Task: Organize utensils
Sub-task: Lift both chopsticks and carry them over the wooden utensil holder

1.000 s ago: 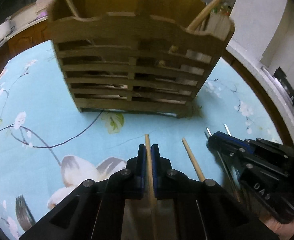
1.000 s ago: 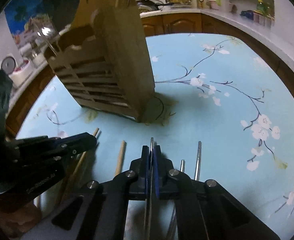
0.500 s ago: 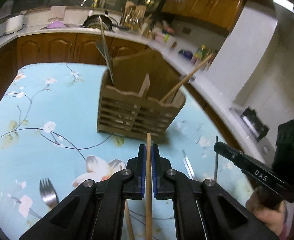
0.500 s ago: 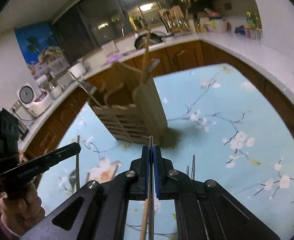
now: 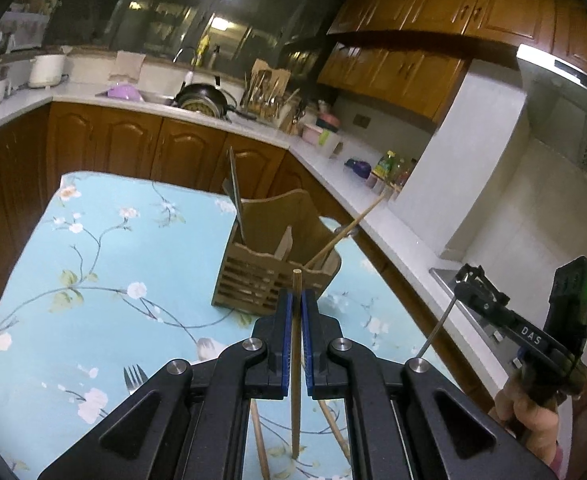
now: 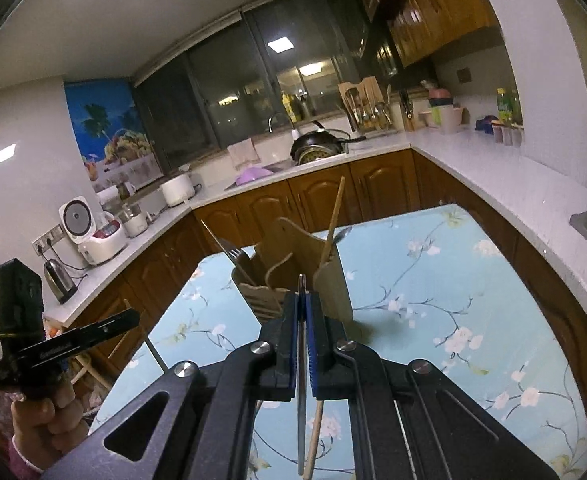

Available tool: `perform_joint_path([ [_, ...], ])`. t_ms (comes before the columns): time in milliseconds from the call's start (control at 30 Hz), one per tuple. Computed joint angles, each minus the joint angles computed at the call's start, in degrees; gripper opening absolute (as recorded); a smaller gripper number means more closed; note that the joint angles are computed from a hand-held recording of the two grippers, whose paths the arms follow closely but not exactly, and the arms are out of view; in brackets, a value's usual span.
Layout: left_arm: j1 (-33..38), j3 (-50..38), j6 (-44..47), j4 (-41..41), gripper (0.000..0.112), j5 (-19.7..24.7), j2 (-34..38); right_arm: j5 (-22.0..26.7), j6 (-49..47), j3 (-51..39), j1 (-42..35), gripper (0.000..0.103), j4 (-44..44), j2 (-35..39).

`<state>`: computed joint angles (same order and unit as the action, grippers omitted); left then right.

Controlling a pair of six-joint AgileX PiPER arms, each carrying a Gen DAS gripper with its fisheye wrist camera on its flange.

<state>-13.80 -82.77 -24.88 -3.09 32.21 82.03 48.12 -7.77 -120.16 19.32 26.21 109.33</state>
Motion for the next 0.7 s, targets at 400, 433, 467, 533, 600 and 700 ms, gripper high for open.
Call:
perform_joint_path([
  [400,-0.5,1.1,-2.6,3.8,0.003,-0.9,-1.7,-1.4,0.3,0.2,-0.2,0.004,0.2,-0.4],
  [433,-0.3,1.1,-2.4,3.6,0.003,-1.0,-1.8,-1.4,0.3,0.0,-0.3,0.004,0.3,-0.3],
  [467,-0.1,1.1,-2.1,3.3,0.003,-1.0,-1.8,-1.7,0.2,0.4,-0.3,0.004,0.5,-0.4],
  [533,0.1,0.9,-2.0,3.1,0.003,-1.0,-1.8,-1.9,0.2,0.2,-0.3,0.004,0.6,-0.2],
  [600,0.6,0.7,-1.4,2.5,0.003,-1.1,-1.8,-1.9,0.2,-0.2,-0.4,0.004,0.7,0.0],
  [700,1.2,0.4,-0.5,2.0,0.003,-1.5,-1.7,-1.5,0.6,-2.0,-0.6,0.004,0.9,1.1],
])
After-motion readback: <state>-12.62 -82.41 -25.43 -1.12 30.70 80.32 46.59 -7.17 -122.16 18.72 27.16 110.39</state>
